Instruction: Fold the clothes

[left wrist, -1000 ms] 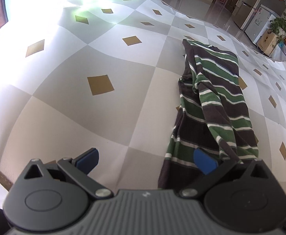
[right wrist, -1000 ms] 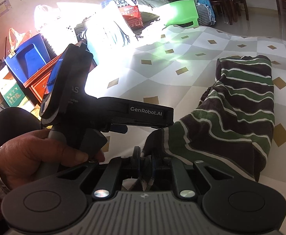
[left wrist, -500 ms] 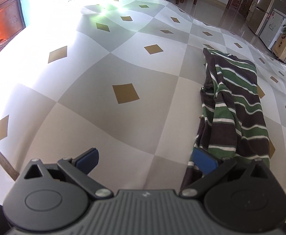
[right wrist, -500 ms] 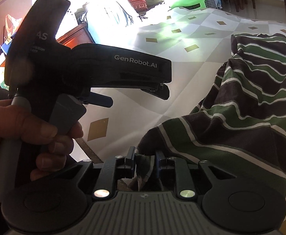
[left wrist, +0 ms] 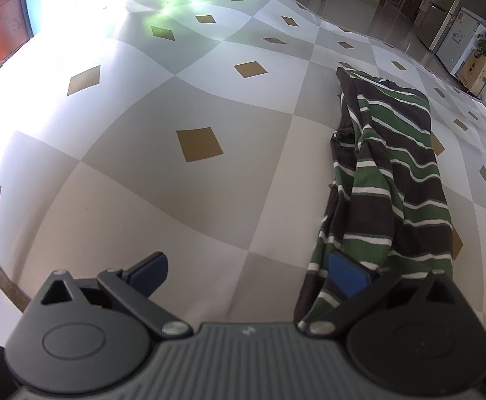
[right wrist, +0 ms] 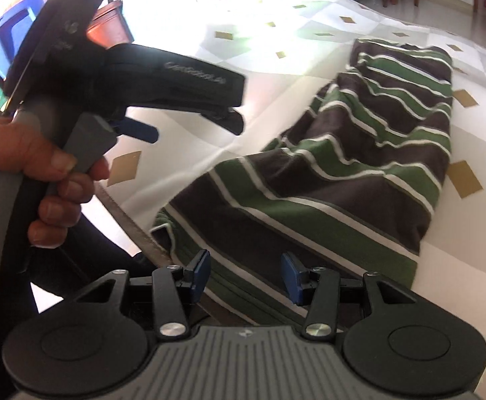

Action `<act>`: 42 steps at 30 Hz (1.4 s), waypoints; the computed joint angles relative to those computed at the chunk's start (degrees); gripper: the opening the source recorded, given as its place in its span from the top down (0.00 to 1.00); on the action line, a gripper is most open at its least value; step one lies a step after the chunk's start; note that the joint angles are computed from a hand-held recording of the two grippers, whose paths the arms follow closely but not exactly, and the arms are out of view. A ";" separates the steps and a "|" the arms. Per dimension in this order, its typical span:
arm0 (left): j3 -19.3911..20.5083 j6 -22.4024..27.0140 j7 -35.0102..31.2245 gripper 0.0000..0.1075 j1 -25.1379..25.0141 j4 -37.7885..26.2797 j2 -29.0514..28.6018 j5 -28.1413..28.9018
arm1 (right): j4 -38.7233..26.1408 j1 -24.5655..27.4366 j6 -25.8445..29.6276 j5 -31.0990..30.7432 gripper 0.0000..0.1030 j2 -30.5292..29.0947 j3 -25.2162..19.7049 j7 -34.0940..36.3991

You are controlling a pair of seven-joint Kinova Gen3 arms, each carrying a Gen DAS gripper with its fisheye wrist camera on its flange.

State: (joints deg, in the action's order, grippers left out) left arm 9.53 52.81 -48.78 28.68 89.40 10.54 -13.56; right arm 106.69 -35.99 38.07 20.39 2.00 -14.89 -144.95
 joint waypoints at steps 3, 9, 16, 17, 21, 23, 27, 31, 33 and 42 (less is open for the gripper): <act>0.29 0.02 -0.45 0.04 0.09 -0.40 0.32 0.55 | 0.71 0.22 4.04 2.98 0.55 -1.64 0.22 -6.99; 0.56 0.19 -1.05 0.04 0.77 -1.54 1.27 1.51 | 0.86 1.60 10.71 3.64 0.55 -2.00 -0.21 -15.70; 0.46 0.61 -1.48 0.04 2.27 -2.59 2.27 1.11 | -0.62 -0.40 14.19 6.80 0.54 0.75 -1.49 -13.87; 0.37 0.67 -1.36 0.04 2.40 -2.62 2.35 1.04 | -1.13 -1.34 15.47 8.09 0.55 1.44 -1.64 -13.62; 0.09 1.16 -0.85 0.04 2.71 -2.69 2.73 0.82 | -1.68 -4.18 17.61 10.94 0.67 2.75 -1.31 -12.72; -0.01 1.33 -0.59 0.04 2.74 -2.70 2.85 0.88 | -2.38 -4.72 18.79 10.51 0.76 3.06 -0.96 -11.89; -0.12 1.73 -0.14 0.04 3.26 -2.88 3.20 0.06 | -4.23 -5.97 22.88 10.23 0.77 4.04 -0.65 -10.30; -0.12 2.11 0.07 0.04 3.94 -3.21 3.63 -0.92 | -5.22 -6.81 25.98 9.67 0.77 4.41 -0.32 -9.74; -0.06 1.92 -0.12 0.04 3.94 -3.26 3.69 -0.68 | -5.34 -6.87 26.59 9.19 0.77 4.26 -0.19 -9.87; 1.18 -2.77 -6.22 0.04 1.45 -3.20 3.64 4.95 | -5.36 -5.89 26.89 6.98 0.77 3.33 0.06 -10.84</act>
